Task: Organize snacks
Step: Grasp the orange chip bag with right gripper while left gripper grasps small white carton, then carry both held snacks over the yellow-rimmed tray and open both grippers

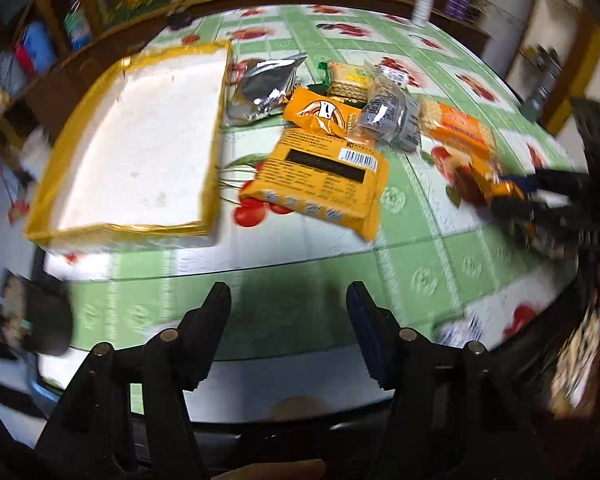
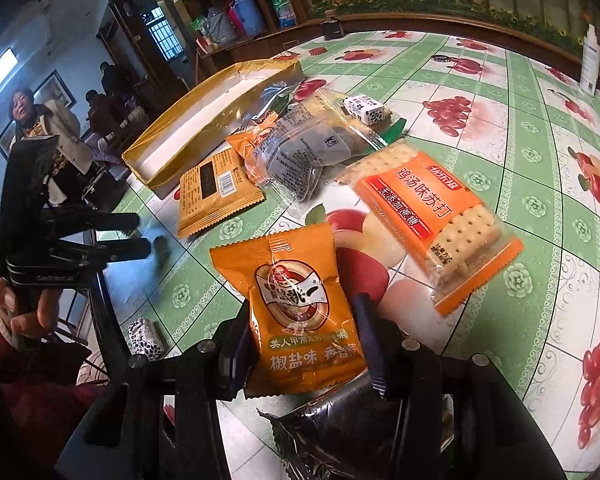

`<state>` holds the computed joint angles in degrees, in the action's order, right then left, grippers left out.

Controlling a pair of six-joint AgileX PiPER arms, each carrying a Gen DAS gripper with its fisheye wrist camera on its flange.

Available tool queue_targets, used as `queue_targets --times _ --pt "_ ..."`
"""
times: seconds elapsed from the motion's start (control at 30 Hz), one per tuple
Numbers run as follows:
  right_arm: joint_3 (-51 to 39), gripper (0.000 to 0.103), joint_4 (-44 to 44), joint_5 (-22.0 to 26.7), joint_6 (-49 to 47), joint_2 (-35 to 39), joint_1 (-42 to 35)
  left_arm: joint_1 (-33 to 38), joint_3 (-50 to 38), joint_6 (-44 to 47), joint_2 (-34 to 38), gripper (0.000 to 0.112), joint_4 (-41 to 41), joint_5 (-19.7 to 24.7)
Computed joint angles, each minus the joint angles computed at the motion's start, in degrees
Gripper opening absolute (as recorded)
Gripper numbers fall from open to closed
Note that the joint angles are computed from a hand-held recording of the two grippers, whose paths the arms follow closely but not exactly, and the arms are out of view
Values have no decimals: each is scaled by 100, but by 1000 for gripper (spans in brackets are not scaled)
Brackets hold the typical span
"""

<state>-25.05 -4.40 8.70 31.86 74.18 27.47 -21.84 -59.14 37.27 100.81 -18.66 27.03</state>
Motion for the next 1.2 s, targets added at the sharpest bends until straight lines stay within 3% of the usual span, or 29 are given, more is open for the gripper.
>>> queue_targets --times 0.13,0.27,0.37,0.43,0.47,0.63,0.73,0.87,0.9,0.93,1.2 --pt "26 49 1015 -46 -970 -14 -45 447 176 1002 25 64 333 -416" --pt "-56 49 647 -31 -487 84 44 626 -20 1452 392 64 345 -447" --pt "-176 49 94 40 177 175 175 820 -184 2210 552 63 -502 -298" --pt "-275 49 -502 148 844 222 306 953 -371 2300 666 48 -793 9" --pt "-315 48 -663 193 1036 228 361 1049 -411 2528 684 32 -1068 209" --pt "-467 48 -1058 328 1488 268 524 1248 -106 3238 558 29 -1746 176" --pt "-515 48 -1236 347 1678 317 570 1341 -101 3277 583 26 -2005 280" --pt "-489 42 -2415 355 2993 201 716 1123 9 2944 423 26 -2183 145" --pt "-486 37 -2518 341 3132 176 714 1041 71 2960 322 26 -2300 105" --pt "-492 20 -2588 357 3230 151 701 930 142 2943 198 26 -2396 23" --pt "-502 20 -3269 608 4011 138 823 714 -99 2463 -187 25 -2800 195"
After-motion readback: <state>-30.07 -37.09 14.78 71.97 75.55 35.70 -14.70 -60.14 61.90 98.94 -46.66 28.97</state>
